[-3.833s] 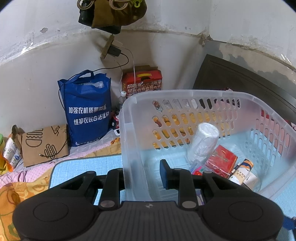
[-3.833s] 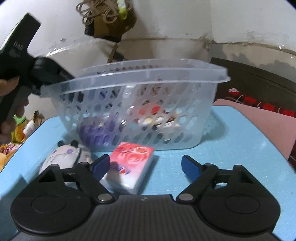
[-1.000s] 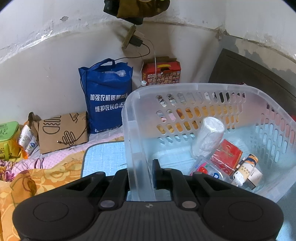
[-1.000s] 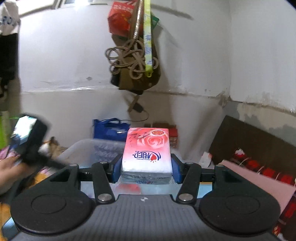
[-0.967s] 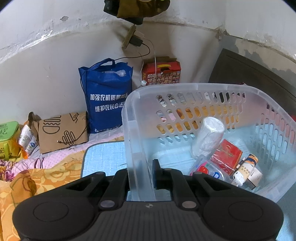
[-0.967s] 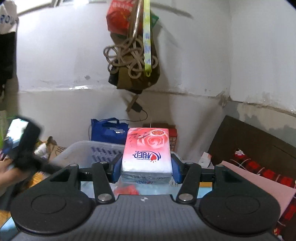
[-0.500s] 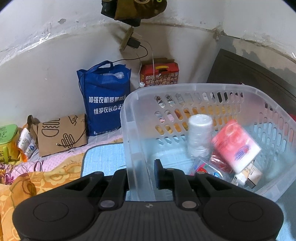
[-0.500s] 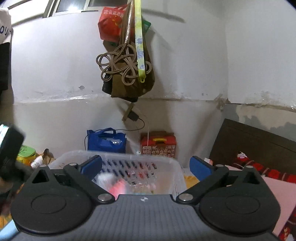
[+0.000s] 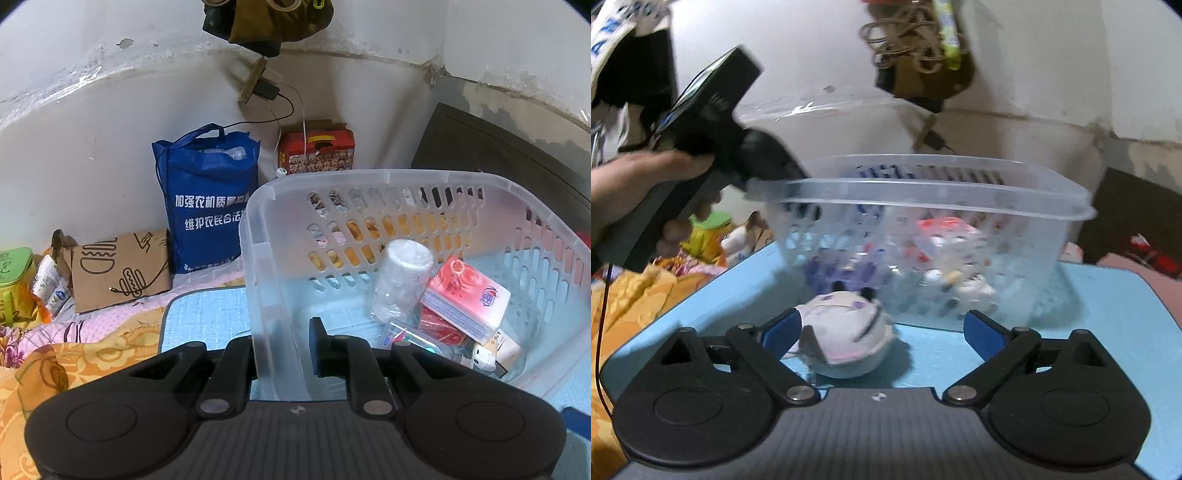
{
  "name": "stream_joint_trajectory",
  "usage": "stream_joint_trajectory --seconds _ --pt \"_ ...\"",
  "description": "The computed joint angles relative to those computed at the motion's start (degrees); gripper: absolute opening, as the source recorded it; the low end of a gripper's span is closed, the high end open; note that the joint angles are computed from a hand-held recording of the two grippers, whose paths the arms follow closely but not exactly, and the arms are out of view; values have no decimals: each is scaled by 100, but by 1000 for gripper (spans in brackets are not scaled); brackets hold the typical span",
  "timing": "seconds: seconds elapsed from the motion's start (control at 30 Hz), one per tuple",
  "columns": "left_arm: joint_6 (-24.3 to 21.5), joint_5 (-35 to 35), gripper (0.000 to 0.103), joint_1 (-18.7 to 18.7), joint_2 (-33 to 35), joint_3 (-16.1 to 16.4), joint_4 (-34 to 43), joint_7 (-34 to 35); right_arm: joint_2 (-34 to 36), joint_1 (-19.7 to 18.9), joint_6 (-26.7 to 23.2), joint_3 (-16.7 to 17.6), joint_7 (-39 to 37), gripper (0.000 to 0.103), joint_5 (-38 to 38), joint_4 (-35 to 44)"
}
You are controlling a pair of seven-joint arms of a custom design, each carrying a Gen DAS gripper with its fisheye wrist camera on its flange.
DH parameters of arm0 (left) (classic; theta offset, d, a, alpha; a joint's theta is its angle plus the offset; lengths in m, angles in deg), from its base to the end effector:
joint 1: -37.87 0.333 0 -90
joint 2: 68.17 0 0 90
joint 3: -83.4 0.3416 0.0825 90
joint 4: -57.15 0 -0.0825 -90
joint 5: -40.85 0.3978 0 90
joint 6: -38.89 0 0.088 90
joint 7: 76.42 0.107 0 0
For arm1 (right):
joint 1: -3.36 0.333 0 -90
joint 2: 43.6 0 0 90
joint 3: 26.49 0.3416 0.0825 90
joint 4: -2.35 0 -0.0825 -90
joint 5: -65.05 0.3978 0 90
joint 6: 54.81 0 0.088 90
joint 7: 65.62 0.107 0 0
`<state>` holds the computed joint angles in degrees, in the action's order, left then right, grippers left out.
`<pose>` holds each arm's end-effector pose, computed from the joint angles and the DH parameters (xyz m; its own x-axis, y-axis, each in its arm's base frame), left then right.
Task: Organize objects
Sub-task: 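Drop the pink tissue pack into the basket with the right tool, then grasp the white plush toy with the right tool and lift it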
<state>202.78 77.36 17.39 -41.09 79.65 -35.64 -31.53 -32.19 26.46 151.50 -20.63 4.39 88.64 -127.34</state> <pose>0.6718 -0.3285 0.4495 -0.1784 -0.9831 0.0415 -0.6710 0.0907 -0.7359 0.5405 0.2379 0.4217 0.3268 -0.9443 0.0381 -0.4098 -0.1779 -0.8946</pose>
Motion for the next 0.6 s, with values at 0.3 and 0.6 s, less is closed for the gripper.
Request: stream_joint_trajectory --seconds 0.3,0.6 --pt "-19 79 18 -39 12 39 29 -18 284 -389 -129 269 485 91 -779 203" --pt "-64 125 18 -14 -7 4 17 40 366 25 387 40 47 66 -736 46"
